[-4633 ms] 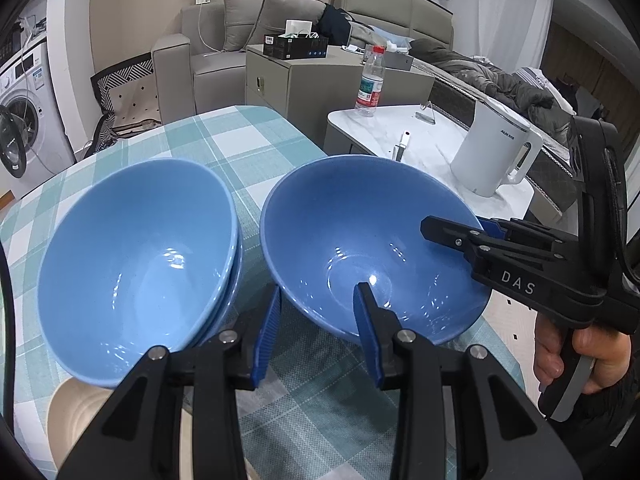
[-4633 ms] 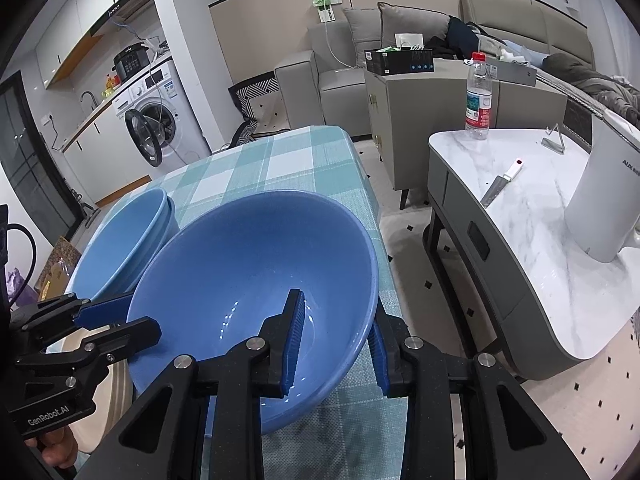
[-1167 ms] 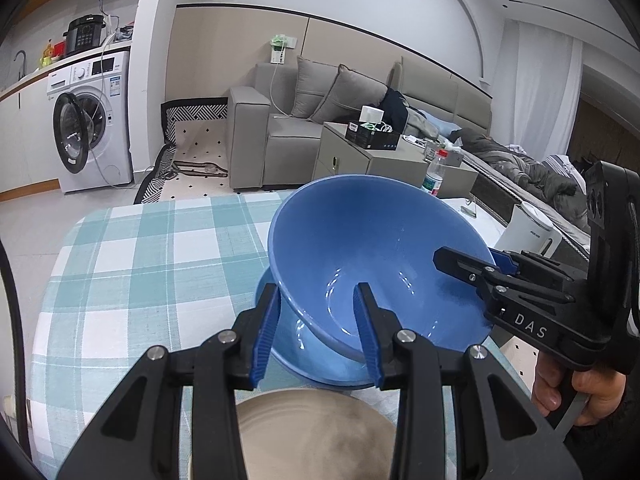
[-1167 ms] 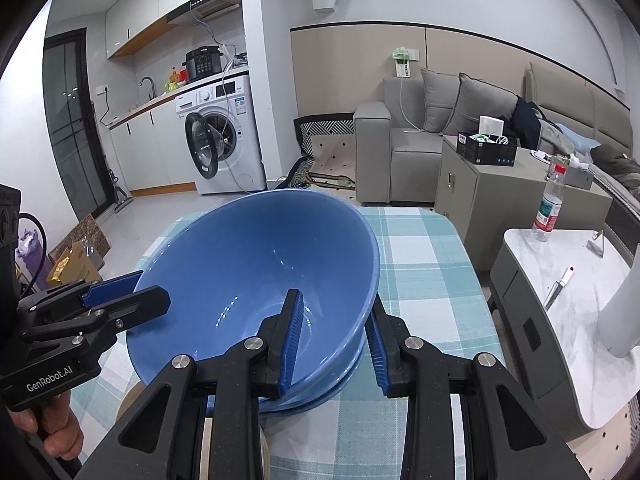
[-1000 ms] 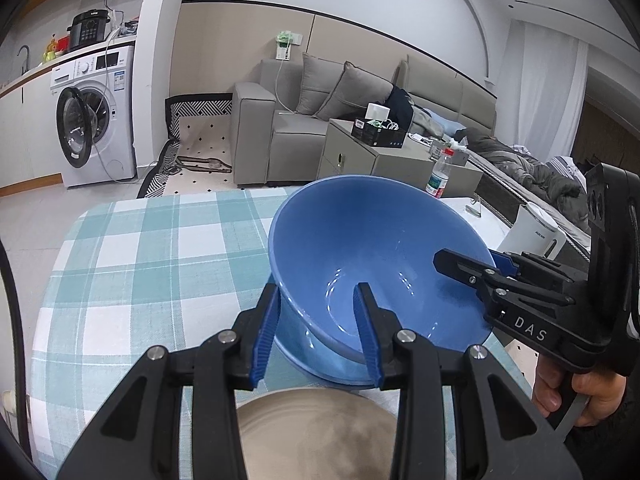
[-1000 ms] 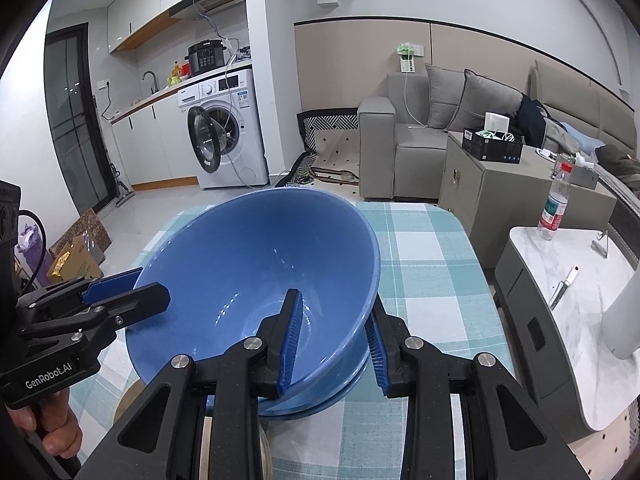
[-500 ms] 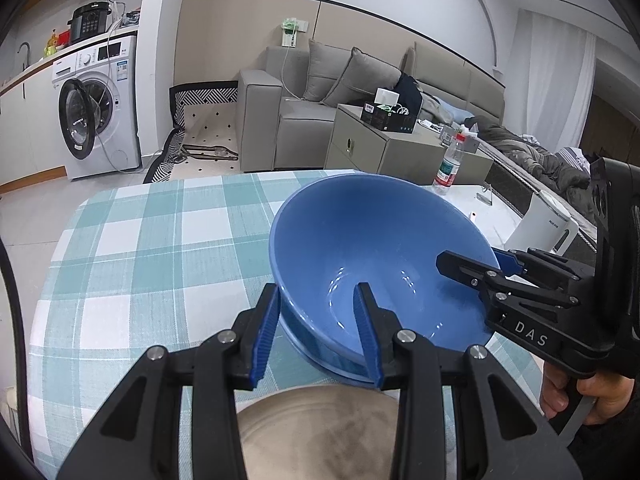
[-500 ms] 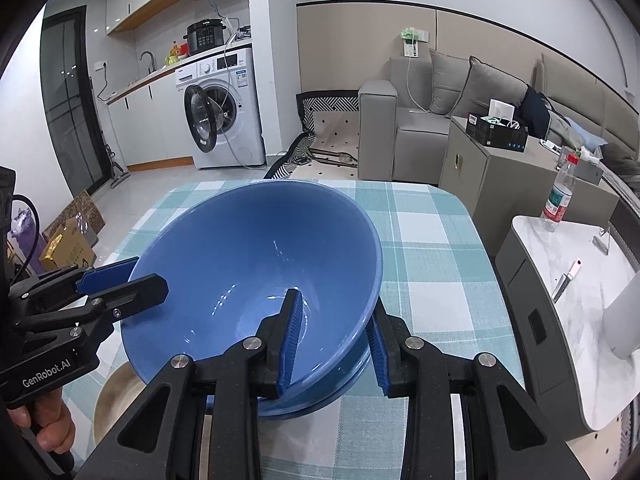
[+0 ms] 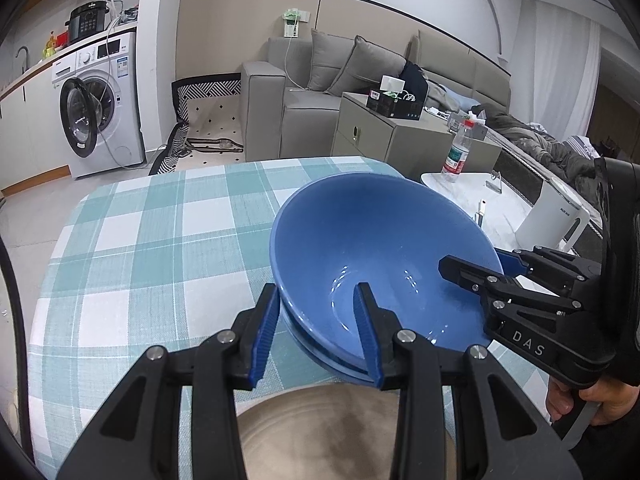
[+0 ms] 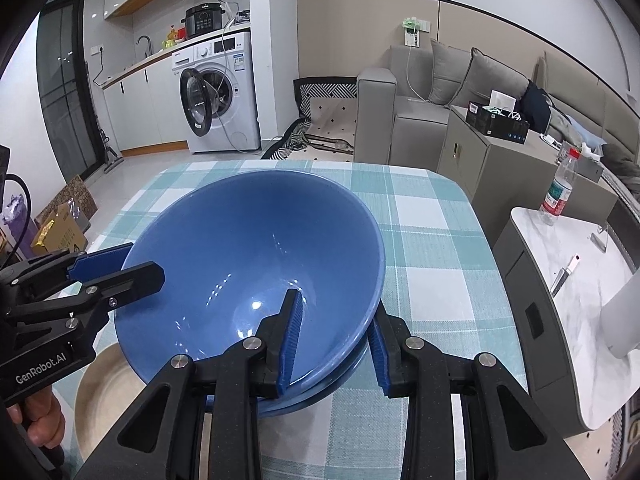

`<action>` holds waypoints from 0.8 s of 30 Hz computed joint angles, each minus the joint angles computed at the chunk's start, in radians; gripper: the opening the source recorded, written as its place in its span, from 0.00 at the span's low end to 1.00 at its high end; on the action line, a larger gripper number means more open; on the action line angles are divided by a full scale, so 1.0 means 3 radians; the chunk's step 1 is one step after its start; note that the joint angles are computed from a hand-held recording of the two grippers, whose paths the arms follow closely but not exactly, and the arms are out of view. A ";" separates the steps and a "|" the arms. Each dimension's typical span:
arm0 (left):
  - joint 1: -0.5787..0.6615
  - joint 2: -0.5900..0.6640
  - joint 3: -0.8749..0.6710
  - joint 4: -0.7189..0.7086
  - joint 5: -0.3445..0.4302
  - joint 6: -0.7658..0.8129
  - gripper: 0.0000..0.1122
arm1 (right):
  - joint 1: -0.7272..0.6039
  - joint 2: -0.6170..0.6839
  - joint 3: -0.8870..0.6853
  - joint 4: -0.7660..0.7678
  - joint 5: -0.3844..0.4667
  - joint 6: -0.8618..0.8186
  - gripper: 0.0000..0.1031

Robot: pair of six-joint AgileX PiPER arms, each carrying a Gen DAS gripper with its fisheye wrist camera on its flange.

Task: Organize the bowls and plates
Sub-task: 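Lower the blue bowl with both tools into the bowl stack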

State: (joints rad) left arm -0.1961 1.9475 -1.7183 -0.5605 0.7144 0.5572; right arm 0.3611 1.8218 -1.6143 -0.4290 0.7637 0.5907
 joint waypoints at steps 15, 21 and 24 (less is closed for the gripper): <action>-0.0043 0.0127 -0.0114 0.0145 0.0023 -0.0094 0.32 | -0.0051 0.0013 0.0027 -0.0015 -0.0008 -0.0054 0.32; -0.0061 0.0167 -0.0143 0.0222 0.0037 -0.0145 0.32 | -0.0034 0.0006 0.0056 -0.0080 -0.0013 -0.0026 0.32; -0.0069 0.0174 -0.0140 0.0247 0.0024 -0.0159 0.32 | -0.0026 0.0009 0.0066 -0.0131 -0.0010 -0.0010 0.33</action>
State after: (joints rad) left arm -0.2169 1.9998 -1.7604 -0.4864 0.7215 0.5095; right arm 0.3532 1.8246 -1.5945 -0.4682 0.7607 0.5876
